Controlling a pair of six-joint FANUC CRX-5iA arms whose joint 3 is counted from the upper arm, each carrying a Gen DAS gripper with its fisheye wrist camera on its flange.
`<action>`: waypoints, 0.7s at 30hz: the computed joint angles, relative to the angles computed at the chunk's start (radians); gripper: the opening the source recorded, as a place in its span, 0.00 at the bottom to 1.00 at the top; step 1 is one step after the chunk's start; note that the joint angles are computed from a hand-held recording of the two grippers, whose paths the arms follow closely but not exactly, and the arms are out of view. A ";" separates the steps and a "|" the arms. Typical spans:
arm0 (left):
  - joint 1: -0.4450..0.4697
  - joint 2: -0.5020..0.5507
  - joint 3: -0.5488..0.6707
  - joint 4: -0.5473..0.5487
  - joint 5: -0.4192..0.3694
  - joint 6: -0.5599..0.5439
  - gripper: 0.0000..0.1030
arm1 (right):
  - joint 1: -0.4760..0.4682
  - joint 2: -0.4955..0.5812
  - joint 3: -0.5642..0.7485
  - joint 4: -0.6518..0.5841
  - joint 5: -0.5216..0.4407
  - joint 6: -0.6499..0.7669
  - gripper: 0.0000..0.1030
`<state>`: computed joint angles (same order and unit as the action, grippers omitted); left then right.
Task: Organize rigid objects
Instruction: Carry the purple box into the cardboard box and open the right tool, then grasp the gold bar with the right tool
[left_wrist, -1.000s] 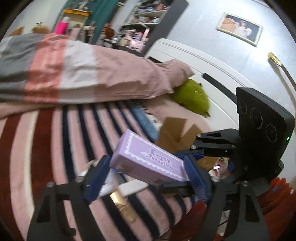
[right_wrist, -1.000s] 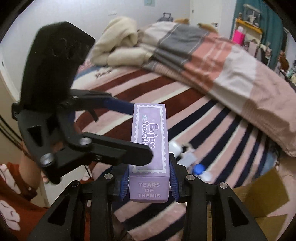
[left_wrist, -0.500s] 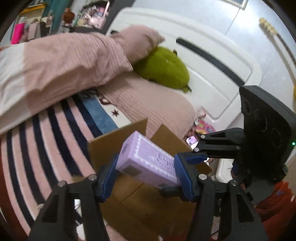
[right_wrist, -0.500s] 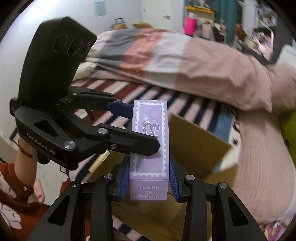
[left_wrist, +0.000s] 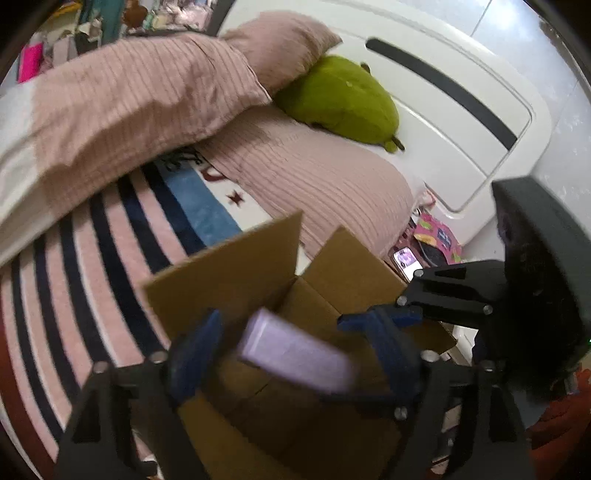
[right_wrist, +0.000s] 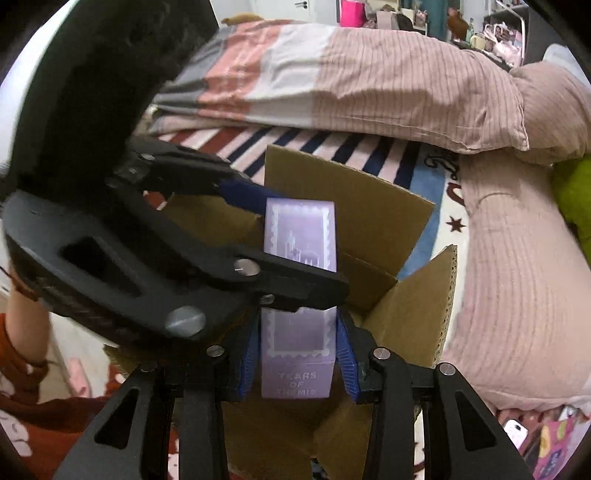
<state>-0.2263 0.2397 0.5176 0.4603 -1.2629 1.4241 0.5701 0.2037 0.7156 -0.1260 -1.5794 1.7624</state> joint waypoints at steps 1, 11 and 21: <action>0.009 -0.021 -0.020 0.003 0.010 -0.007 0.79 | 0.007 -0.003 -0.004 0.006 0.002 -0.006 0.53; 0.151 -0.349 -0.253 -0.172 0.094 0.038 0.93 | 0.194 -0.145 -0.146 0.053 0.220 -0.028 0.96; 0.373 -0.633 -0.591 -0.244 0.136 0.051 0.94 | 0.350 -0.145 -0.222 -0.034 0.280 -0.086 0.96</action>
